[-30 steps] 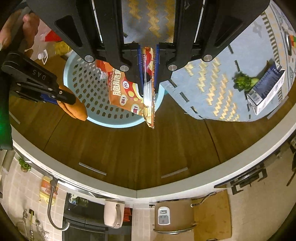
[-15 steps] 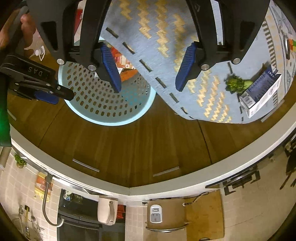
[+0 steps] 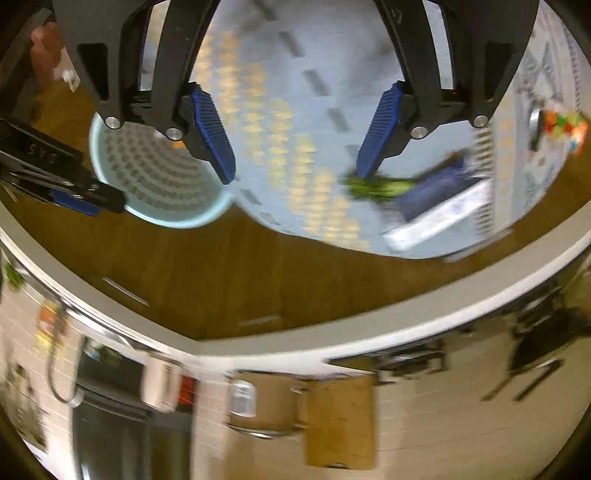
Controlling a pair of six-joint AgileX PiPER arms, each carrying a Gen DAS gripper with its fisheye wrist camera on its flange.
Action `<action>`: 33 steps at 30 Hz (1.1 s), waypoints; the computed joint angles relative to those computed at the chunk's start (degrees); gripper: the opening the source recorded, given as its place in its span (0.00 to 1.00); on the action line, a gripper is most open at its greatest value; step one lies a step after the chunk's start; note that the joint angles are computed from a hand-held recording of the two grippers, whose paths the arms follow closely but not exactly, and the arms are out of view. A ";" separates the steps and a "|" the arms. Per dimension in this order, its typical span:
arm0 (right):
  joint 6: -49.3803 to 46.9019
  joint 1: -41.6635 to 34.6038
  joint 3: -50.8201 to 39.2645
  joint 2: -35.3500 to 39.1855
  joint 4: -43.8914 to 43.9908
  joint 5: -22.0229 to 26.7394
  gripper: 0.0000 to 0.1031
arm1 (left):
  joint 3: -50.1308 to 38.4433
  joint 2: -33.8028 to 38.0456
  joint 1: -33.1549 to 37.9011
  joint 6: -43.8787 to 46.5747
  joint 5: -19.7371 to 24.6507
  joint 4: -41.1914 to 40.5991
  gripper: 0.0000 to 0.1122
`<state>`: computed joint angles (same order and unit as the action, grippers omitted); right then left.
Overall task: Collect trash
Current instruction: 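Move both open tools back over the table toward the carton and bok choy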
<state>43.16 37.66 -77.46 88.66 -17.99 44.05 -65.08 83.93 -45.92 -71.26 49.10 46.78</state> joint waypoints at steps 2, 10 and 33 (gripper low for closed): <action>1.74 2.13 -1.48 1.17 -1.20 -0.88 0.54 | 2.63 -3.15 0.45 -3.23 2.76 2.44 0.67; 2.97 8.70 -10.26 10.00 -0.93 -1.33 0.54 | 12.48 -15.12 6.23 -7.84 10.84 5.41 0.70; 2.27 11.54 -23.71 25.95 -2.00 -3.48 0.54 | 10.68 -2.69 44.78 58.52 -26.42 -41.52 0.75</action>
<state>45.44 49.20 -101.18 114.60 -20.00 40.57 -54.40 81.25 -1.14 -12.74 22.68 5.26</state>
